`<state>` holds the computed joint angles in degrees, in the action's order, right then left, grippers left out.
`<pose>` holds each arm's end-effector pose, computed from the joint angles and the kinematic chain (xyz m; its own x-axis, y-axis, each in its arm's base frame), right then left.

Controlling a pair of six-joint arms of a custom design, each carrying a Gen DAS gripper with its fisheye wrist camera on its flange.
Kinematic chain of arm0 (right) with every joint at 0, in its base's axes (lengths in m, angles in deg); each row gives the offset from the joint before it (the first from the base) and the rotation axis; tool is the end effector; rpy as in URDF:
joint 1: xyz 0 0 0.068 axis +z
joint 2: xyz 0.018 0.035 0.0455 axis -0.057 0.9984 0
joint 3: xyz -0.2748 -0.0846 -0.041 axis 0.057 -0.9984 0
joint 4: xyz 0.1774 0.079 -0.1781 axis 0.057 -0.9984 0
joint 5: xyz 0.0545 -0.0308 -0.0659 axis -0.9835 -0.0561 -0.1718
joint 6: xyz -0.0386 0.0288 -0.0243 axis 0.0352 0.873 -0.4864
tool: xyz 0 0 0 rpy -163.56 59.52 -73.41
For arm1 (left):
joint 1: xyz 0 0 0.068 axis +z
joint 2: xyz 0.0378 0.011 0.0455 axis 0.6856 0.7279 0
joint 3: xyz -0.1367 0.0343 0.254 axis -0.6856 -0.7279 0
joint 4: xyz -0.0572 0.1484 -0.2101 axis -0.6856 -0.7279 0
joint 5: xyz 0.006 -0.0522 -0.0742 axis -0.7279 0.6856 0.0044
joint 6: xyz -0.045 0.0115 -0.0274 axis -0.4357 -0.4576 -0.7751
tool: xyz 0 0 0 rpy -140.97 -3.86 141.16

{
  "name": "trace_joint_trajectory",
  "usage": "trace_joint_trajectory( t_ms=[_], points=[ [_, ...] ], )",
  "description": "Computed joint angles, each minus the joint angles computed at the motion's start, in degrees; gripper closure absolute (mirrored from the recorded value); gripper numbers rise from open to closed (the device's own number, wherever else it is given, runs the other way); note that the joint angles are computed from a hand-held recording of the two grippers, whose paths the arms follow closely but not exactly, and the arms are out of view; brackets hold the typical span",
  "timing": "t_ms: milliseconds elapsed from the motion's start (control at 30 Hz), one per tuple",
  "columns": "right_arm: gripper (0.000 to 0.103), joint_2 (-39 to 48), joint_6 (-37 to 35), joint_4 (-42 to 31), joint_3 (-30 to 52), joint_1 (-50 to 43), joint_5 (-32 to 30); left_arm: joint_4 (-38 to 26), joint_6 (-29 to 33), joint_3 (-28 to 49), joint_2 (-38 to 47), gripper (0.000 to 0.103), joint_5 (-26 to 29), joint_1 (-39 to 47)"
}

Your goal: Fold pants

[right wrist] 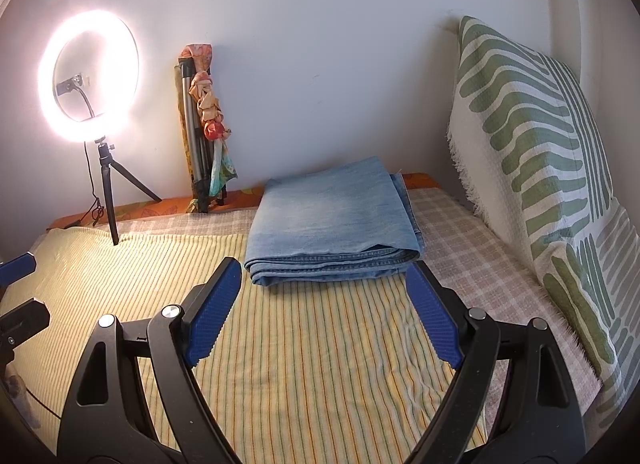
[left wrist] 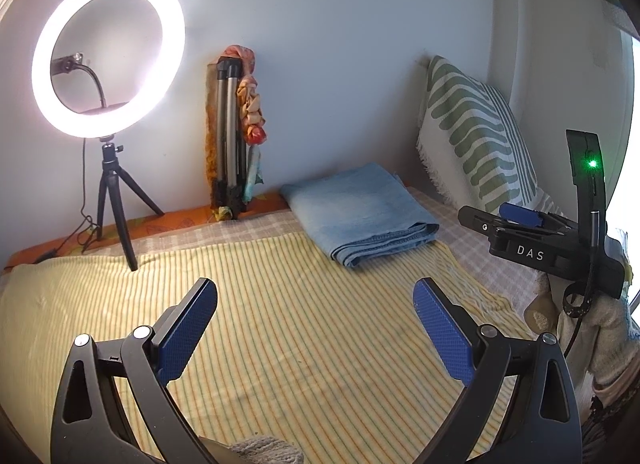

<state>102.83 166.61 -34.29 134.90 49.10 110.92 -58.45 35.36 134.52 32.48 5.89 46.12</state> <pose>0.2070 0.2235 0.2446 -0.5526 0.3040 -0.7760 0.5051 0.8628 -0.0217 0.3568 -0.0075 0.2253 -0.4086 0.3293 -0.8512 0.7508 0.6516 -0.1083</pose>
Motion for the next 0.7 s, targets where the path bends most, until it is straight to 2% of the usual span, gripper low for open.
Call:
trace_joint_trajectory(
  t_ms=[700],
  points=[
    [0.016,-0.04,-1.22,1.46,-0.34,-0.41,-0.65,-0.76,0.85,-0.01,0.07,0.005,0.64,0.31]
  ],
)
